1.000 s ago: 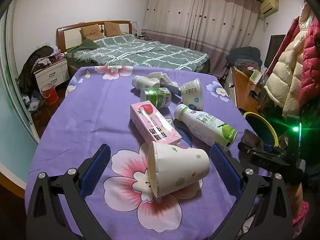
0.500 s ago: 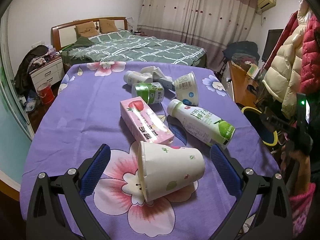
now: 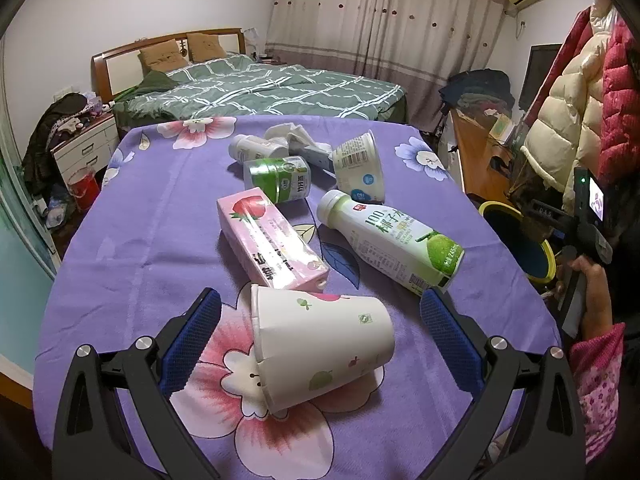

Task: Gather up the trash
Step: 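Drop the brown tray from the right gripper into the yellow bin, then grasp the white paper cup with the left gripper and lift it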

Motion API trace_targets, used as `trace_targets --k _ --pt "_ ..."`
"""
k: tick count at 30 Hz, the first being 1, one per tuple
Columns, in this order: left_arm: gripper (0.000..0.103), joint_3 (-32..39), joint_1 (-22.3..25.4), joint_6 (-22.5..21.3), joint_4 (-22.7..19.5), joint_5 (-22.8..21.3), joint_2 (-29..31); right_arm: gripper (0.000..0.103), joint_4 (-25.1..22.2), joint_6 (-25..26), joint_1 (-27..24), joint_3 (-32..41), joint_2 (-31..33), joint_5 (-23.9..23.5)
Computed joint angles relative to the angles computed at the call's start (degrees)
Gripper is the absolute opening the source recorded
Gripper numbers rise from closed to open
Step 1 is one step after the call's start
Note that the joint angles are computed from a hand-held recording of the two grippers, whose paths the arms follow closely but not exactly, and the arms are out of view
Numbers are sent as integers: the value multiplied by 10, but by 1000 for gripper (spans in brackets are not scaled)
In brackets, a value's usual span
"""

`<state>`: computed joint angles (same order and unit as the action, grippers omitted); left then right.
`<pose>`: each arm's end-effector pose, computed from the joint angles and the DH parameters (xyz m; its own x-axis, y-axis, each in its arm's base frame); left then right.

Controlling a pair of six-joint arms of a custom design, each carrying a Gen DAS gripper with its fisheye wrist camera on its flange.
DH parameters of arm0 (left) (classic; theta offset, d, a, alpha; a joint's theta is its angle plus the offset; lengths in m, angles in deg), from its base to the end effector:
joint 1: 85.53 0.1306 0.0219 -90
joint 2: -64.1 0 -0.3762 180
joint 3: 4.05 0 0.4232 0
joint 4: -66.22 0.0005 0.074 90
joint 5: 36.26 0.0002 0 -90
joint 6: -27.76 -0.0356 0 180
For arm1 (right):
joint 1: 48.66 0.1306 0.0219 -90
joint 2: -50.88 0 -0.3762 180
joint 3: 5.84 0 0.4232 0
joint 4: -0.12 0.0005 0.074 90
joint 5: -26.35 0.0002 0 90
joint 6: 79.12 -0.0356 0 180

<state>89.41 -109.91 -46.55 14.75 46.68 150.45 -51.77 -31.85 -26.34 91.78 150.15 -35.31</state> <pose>0.4533 -0.2012 0.4818 -0.7022 0.0236 -0.7116 0.1451 0.9832 -0.1106 0.5320 0.1996 0.4049 -0.5963 0.4008 -0.6956 0.4510 0.8840 0.1228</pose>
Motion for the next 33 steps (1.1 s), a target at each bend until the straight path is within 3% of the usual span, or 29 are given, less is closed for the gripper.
trace_targets --k 10,25,33 --pt "98 7 -4 3 -14 -4 15 95 16 2 18 -12 -13 24" --pt "98 14 -6 -9 -44 -19 45 96 38 1 47 -45 -48 19" --pt "98 13 -5 -14 -40 -24 54 96 39 2 53 -49 -51 14"
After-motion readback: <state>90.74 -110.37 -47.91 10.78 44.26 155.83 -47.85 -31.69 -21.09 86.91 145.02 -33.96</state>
